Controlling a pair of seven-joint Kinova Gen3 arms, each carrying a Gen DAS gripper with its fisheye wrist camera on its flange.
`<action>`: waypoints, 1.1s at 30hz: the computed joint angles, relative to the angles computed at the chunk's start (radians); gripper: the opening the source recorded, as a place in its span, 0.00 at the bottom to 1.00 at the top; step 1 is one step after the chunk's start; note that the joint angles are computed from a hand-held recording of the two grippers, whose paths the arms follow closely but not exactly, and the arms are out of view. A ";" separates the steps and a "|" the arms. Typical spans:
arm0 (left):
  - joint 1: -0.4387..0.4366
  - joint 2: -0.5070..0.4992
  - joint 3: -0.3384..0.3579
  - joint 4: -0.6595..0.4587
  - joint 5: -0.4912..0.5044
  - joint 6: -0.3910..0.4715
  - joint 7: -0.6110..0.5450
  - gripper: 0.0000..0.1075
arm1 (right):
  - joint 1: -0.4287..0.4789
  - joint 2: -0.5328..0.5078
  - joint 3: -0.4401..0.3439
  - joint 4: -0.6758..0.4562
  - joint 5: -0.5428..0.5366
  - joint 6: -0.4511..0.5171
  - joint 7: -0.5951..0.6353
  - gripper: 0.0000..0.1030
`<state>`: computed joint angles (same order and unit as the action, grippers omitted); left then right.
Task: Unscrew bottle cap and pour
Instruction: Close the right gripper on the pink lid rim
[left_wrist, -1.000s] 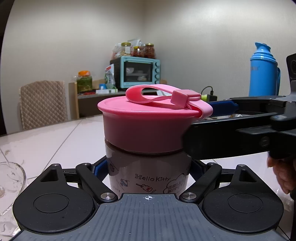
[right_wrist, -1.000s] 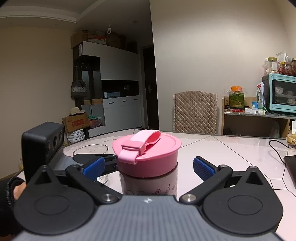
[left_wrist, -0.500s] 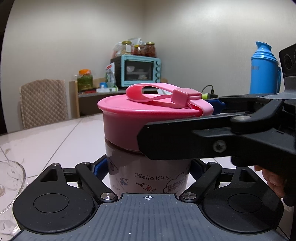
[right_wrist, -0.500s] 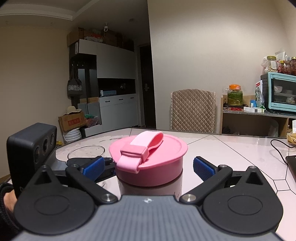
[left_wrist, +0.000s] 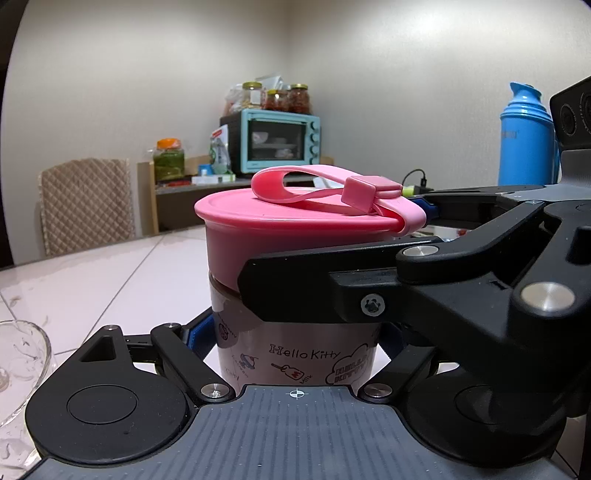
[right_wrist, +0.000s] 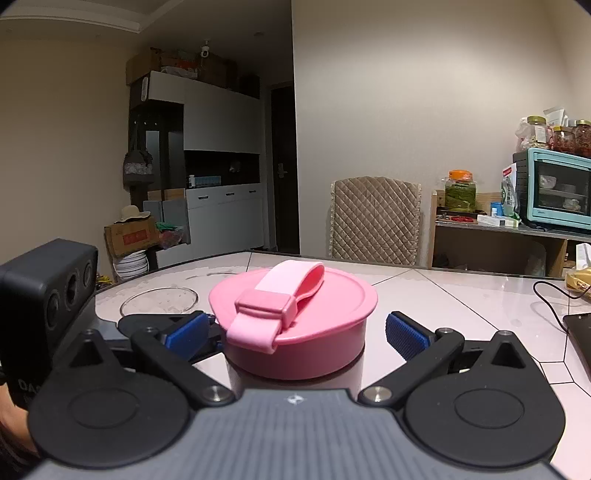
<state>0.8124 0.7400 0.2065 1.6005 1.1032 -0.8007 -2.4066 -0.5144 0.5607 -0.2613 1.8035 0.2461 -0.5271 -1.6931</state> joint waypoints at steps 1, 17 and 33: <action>0.000 0.000 0.000 0.000 0.000 0.000 0.000 0.84 | 0.011 0.003 -0.010 0.000 0.015 -0.004 -0.011 1.00; 0.001 0.001 0.003 -0.010 0.010 0.000 -0.013 0.84 | -0.029 0.006 0.034 -0.021 -0.032 0.003 0.005 1.00; 0.004 0.015 0.016 -0.033 0.027 -0.013 -0.035 0.84 | -0.001 0.012 -0.009 -0.045 -0.022 0.056 -0.004 0.84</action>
<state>0.8162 0.7554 0.2226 1.5677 1.1297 -0.8132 -2.4417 -0.5157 0.5723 -0.2708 1.7582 0.2240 -0.4712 -1.6967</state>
